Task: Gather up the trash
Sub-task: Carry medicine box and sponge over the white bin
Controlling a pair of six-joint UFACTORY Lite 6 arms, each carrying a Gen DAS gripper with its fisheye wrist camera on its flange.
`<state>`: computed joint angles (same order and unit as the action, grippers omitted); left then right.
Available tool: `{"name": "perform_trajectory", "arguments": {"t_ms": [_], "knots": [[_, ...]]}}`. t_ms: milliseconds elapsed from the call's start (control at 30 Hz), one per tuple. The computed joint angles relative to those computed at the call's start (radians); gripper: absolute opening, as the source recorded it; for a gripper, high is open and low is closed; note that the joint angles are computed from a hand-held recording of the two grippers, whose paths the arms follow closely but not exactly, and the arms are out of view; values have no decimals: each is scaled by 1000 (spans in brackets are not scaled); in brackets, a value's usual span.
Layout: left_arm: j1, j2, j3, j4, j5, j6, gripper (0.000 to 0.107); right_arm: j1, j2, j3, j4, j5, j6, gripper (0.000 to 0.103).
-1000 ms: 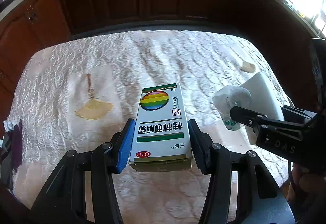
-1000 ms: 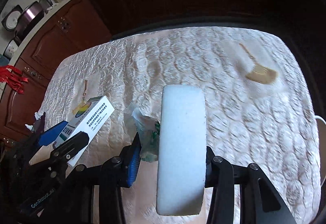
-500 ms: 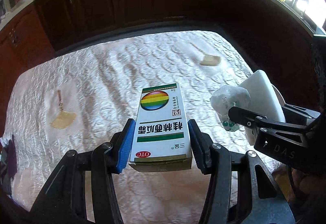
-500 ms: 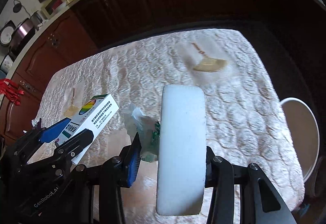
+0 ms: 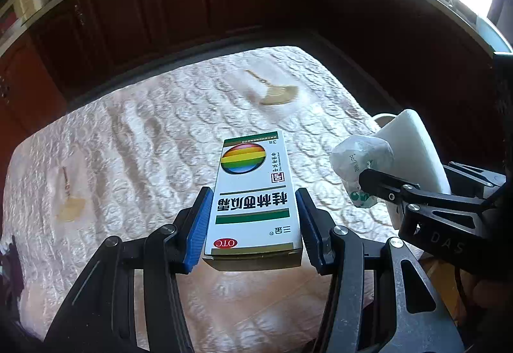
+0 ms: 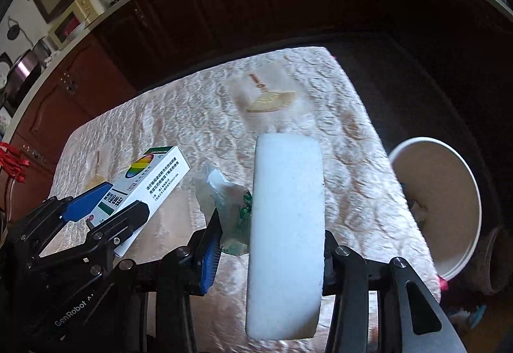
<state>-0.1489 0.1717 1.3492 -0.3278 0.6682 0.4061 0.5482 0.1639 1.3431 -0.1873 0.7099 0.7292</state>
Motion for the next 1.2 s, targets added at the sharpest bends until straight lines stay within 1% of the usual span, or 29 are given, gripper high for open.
{"name": "perform_trajectory", "arguments": {"t_ms": [233, 433, 567, 700, 867, 1033, 1200], "knots": [[-97, -21, -46, 26, -44, -59, 50, -62, -110, -107, 1, -4, -4, 44], [-187, 32, 44, 48, -30, -125, 50, -144, -224, -207, 13, -4, -25, 44], [-269, 95, 129, 78, -26, -183, 50, -235, -311, -284, 41, -3, -74, 44], [-350, 208, 267, 113, -4, -241, 50, -368, -390, -363, 94, -5, -162, 44], [-430, 353, 450, 137, 38, -294, 50, -571, -424, -436, 199, -22, -329, 44], [-500, 538, 681, 172, 90, -341, 50, -763, -381, -473, 303, -60, -499, 44], [-551, 793, 1026, 197, 214, -382, 50, -847, -278, -467, 300, -100, -545, 44]]}}
